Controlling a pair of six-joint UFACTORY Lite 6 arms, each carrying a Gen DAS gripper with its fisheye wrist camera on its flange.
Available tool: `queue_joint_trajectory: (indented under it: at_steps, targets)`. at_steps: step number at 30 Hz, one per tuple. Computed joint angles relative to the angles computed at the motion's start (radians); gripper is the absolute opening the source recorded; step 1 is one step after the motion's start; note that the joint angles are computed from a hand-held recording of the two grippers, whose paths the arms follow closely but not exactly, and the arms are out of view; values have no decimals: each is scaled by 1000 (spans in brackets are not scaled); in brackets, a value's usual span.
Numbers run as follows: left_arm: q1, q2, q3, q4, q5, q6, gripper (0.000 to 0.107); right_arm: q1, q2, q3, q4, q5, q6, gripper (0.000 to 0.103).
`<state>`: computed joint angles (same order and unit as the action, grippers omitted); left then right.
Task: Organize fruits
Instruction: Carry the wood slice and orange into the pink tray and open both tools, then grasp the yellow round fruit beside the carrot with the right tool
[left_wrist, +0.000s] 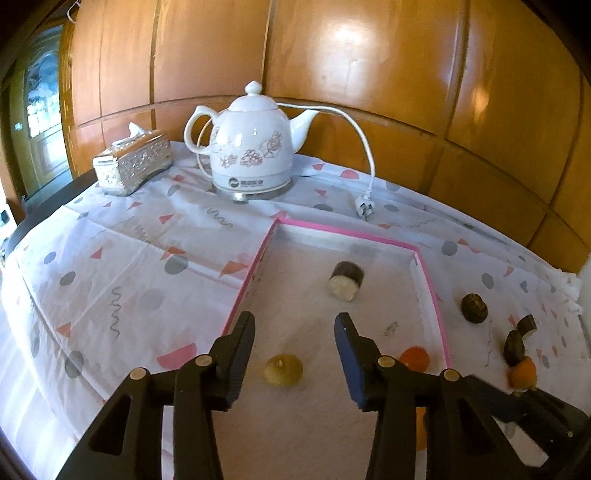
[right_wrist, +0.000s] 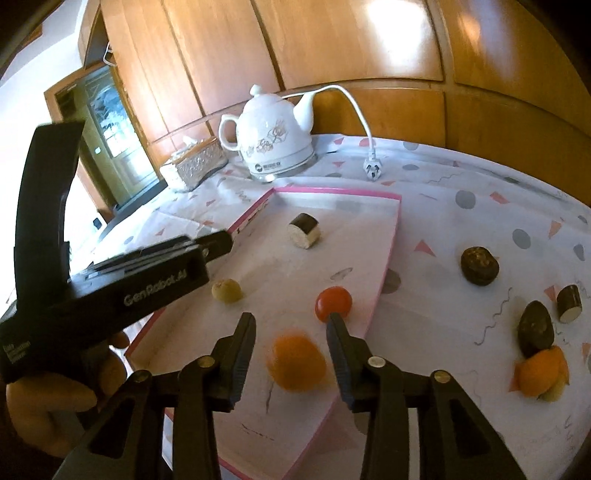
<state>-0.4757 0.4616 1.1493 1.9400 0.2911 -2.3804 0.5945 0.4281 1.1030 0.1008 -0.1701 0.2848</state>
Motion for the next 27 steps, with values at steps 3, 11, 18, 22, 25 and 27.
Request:
queue_joint_trajectory:
  at_steps: [3,11,18,22,25,27]
  targets:
    - [6,-6,-18,52,-8,-61,46,-1,-20,-27,89,-15,-72,45]
    - [-40,-34,-48,126,-14,-143,46,-21,-150,-219,364,-95,-257,45]
    - [-108,-32,-30,100,-23,-100,46,-123,-302,-438,444,-151,-294,44]
    - [-140,-21,-7,61,-34,-54,46,-209,-388,-549,486,-151,-352,44]
    - [-166,-15,8,64,-46,-46,49,-273,-428,-604,520,-149,-414,44]
    - [-181,-6,21,44,-53,-19,49,-303,-430,-618,518,-150,-426,44]
